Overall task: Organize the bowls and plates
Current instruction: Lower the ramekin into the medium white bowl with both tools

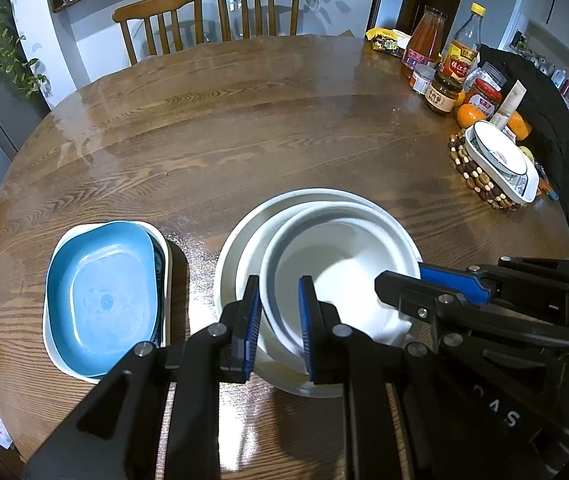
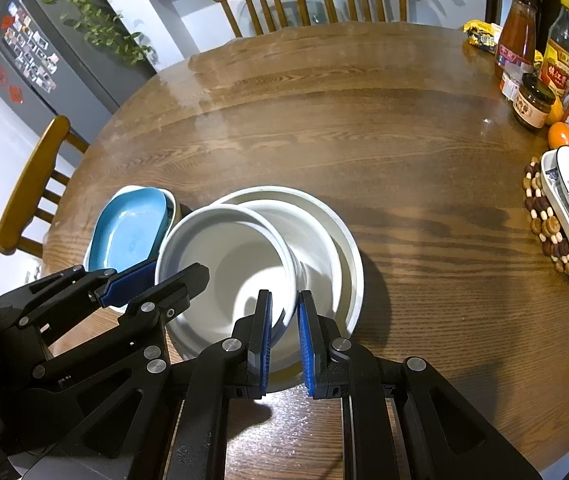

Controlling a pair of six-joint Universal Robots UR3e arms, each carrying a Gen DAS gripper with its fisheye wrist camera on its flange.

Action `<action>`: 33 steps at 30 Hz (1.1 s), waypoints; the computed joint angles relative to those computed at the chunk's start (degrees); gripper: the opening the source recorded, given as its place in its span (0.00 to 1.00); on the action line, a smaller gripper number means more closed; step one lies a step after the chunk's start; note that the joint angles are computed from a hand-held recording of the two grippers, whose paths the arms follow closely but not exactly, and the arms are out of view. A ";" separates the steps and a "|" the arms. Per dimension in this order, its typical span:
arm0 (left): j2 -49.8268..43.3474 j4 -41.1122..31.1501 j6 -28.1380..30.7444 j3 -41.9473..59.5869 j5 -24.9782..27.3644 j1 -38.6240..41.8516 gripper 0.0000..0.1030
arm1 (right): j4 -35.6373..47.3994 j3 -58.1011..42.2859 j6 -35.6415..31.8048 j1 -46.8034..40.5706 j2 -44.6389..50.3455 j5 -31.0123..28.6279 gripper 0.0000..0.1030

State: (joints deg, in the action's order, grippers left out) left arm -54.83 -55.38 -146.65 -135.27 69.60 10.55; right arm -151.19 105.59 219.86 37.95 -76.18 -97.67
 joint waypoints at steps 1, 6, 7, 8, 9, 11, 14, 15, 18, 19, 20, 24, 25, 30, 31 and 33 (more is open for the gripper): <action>-0.29 0.15 -0.14 0.06 0.12 -0.17 0.15 | 0.18 -0.07 -0.02 -0.04 -0.04 0.07 0.16; -1.00 0.62 -0.61 0.15 0.46 -0.61 0.15 | 0.35 -0.15 -0.23 -0.44 0.07 0.57 0.16; -1.26 0.76 -0.74 0.19 0.54 -0.74 0.15 | 0.37 -0.14 -0.16 -0.50 0.12 0.72 0.16; -1.50 0.94 -0.82 0.19 0.60 -0.88 0.15 | 0.39 -0.15 -0.36 -0.74 0.17 0.88 0.16; -1.68 1.10 -0.87 0.17 0.66 -0.96 0.15 | 0.38 -0.02 -0.42 -0.82 0.13 0.93 0.16; -2.11 1.39 -1.04 0.20 0.79 -1.18 0.15 | 0.40 0.13 -0.48 -1.00 0.06 1.15 0.16; -2.74 1.74 -1.32 0.39 0.97 -1.51 0.15 | 0.53 0.26 -0.51 -1.13 -0.03 1.28 0.16; -2.94 1.93 -1.38 0.40 1.02 -1.60 0.15 | 0.52 0.33 -0.58 -1.19 -0.07 1.33 0.16; -3.24 2.02 -1.42 0.45 1.06 -1.60 0.15 | 0.52 0.55 -0.86 -1.57 -0.19 1.66 0.16; -3.50 2.26 -1.58 0.46 1.17 -1.77 0.15 | 0.54 0.53 -0.88 -1.59 -0.16 1.69 0.16; -3.74 2.43 -1.67 0.46 1.26 -1.87 0.15 | 0.59 0.52 -0.89 -1.62 -0.12 1.74 0.16; -4.60 3.10 -1.95 0.42 1.36 -2.10 0.15 | 0.99 0.16 -0.91 -1.78 0.14 2.00 0.16; -4.76 3.14 -1.96 0.49 1.37 -2.13 0.15 | 1.05 0.13 -0.91 -1.82 0.16 2.04 0.16; -5.56 3.37 -1.92 0.75 1.41 -2.10 0.15 | 1.17 -0.11 -1.01 -2.05 0.51 2.28 0.16; -5.68 3.37 -2.00 0.85 1.45 -2.17 0.15 | 1.24 -0.20 -0.98 -2.05 0.56 2.30 0.16; -5.97 3.44 -2.02 0.99 1.49 -2.21 0.15 | 1.37 -0.31 -0.95 -2.06 0.61 2.34 0.16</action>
State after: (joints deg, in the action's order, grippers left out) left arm -60.80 -51.94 -148.67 -134.28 71.09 8.33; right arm -149.82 105.28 218.91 35.89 -75.57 -95.33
